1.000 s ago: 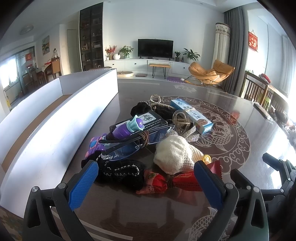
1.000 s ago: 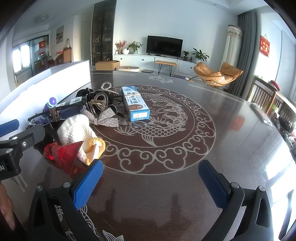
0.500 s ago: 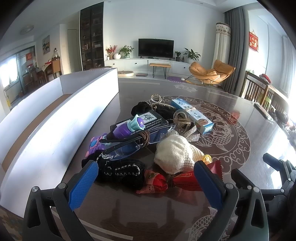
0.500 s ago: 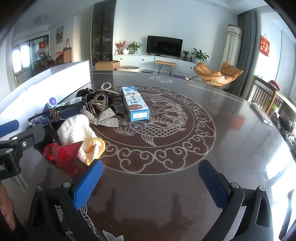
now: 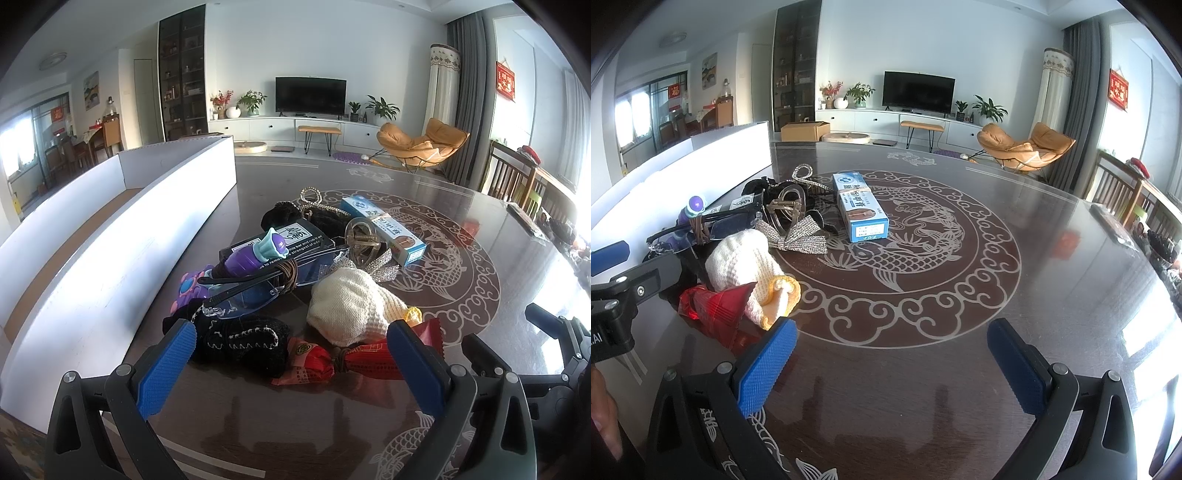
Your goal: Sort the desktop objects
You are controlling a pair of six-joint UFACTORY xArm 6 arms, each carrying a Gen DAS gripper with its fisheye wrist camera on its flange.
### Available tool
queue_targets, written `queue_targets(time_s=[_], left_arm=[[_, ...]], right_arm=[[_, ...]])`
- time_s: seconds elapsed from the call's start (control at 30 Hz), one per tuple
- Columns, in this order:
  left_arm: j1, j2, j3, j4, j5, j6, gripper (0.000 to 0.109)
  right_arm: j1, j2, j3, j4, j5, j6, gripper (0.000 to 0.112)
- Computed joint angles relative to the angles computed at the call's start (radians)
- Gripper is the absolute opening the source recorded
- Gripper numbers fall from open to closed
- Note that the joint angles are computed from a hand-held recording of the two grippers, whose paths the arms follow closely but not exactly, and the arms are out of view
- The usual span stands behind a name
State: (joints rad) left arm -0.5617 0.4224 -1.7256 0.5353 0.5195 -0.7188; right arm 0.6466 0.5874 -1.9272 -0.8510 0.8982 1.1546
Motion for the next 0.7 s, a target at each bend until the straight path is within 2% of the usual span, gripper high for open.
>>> queue_targets(time_s=[0.7], left_arm=[[-0.001,-0.002,-0.002,-0.006,0.003,0.01,0.103]], right_arm=[[-0.001,-0.002,0.002,0.0,-0.001,0.001,0.103]])
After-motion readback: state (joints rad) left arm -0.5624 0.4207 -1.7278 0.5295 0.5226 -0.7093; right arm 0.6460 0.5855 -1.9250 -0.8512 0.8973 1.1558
